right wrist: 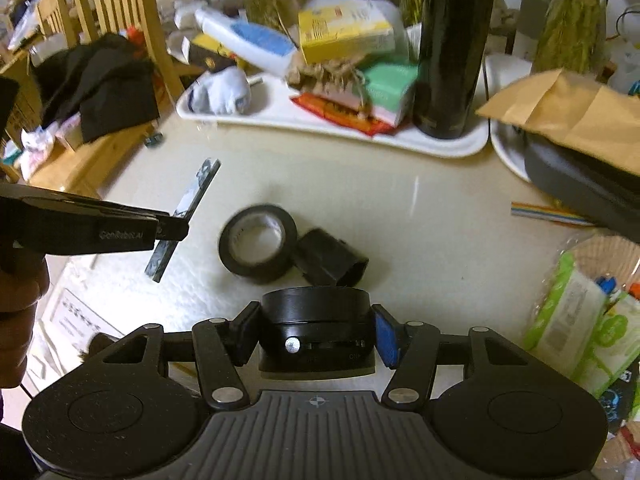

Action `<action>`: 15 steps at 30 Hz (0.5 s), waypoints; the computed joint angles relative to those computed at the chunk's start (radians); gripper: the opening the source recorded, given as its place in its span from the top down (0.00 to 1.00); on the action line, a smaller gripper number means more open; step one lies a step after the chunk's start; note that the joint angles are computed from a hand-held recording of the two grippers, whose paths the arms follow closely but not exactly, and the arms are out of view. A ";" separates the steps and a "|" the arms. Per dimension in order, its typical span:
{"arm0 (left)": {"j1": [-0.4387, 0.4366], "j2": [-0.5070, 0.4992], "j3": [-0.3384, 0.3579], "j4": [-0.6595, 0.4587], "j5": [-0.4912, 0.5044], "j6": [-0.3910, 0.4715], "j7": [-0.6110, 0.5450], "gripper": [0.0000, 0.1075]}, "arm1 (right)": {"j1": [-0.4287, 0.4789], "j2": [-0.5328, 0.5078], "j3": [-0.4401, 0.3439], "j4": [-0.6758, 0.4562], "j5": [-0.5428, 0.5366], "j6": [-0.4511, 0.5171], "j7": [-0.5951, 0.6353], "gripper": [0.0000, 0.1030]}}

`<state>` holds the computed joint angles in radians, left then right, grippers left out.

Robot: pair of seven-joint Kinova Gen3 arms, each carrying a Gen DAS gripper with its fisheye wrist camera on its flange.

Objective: Organize rigid objects
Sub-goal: 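Carry the black cylinder over the box with the right tool while the left tool lifts the strip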

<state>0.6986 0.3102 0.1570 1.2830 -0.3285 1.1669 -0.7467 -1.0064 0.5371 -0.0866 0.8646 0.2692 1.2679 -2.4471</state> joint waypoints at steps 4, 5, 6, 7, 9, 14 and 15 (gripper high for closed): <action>0.005 -0.043 0.007 -0.010 -0.004 -0.001 0.007 0.86 | -0.017 -0.027 0.009 0.013 0.024 -0.012 -0.027 0.41; 0.009 -0.059 0.011 -0.005 -0.006 -0.005 0.015 0.86 | -0.022 -0.036 0.010 0.022 0.031 -0.017 -0.039 0.41; 0.014 -0.070 0.017 -0.003 -0.009 -0.008 0.025 0.86 | -0.029 -0.046 0.011 0.030 0.040 -0.023 -0.056 0.41; 0.018 -0.083 0.023 0.002 -0.014 -0.013 0.032 0.86 | -0.037 -0.057 0.011 0.042 0.051 -0.031 -0.075 0.41; 0.034 -0.107 0.037 0.015 -0.037 -0.015 0.050 0.86 | -0.055 -0.083 0.011 0.078 0.078 -0.057 -0.120 0.41; 0.058 -0.176 0.080 0.070 -0.063 -0.038 0.121 0.86 | -0.097 -0.131 -0.012 0.149 0.132 -0.069 -0.223 0.41; 0.057 -0.188 0.089 0.079 -0.065 -0.045 0.129 0.86 | -0.111 -0.141 -0.017 0.164 0.146 -0.065 -0.248 0.41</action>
<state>0.7551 0.1226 0.2460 1.3624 -0.3938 1.1219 -0.6176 -1.1171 0.3961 -0.1038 1.0286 0.4154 1.2032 -2.6947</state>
